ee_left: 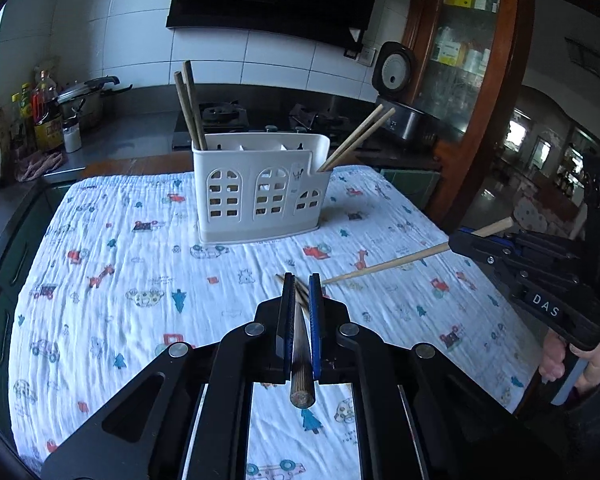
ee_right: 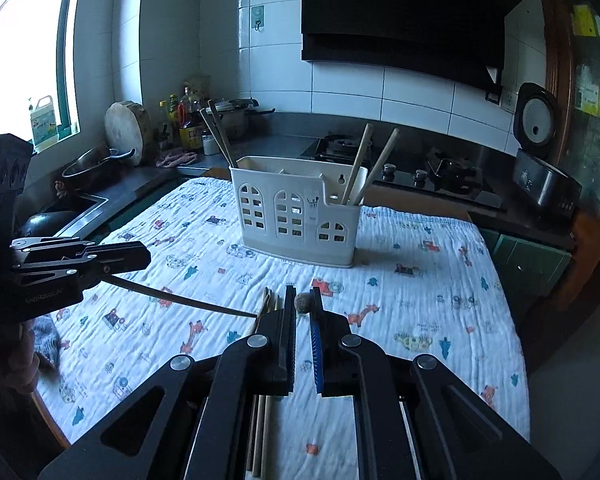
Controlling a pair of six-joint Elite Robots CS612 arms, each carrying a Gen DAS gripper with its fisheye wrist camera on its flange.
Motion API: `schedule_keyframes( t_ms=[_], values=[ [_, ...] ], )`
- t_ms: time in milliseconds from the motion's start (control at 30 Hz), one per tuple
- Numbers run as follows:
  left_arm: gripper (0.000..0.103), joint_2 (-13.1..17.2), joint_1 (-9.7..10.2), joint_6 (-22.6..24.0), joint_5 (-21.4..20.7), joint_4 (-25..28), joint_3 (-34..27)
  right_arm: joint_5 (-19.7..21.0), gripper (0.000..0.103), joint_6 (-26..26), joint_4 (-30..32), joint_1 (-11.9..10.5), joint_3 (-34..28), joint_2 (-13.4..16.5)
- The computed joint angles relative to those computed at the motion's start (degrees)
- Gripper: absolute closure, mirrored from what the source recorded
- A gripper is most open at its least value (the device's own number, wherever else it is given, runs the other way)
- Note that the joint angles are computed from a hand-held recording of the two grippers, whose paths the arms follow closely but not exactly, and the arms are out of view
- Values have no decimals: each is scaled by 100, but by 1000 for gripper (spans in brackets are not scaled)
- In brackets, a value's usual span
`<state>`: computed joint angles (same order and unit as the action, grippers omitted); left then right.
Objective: Organize utensils
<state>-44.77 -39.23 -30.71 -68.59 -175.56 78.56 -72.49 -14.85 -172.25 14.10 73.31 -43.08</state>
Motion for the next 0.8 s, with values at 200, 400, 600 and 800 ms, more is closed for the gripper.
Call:
schedule_keyframes(
  t_ms=[200,400,600,800],
  values=[
    [100,59,46,377,-107,-24,-34,100,96,-53,306,17,-289,51],
    [101,116,75,405,-320,-69,4,83,96,-92,308,32,-339,86],
    [99,33,56,91,-388,90,243,110,96,5,164,5,-228,62],
    [81,-66,-54,-153,-515,302,600,97,96,7,102,-4,-157,43]
  ],
)
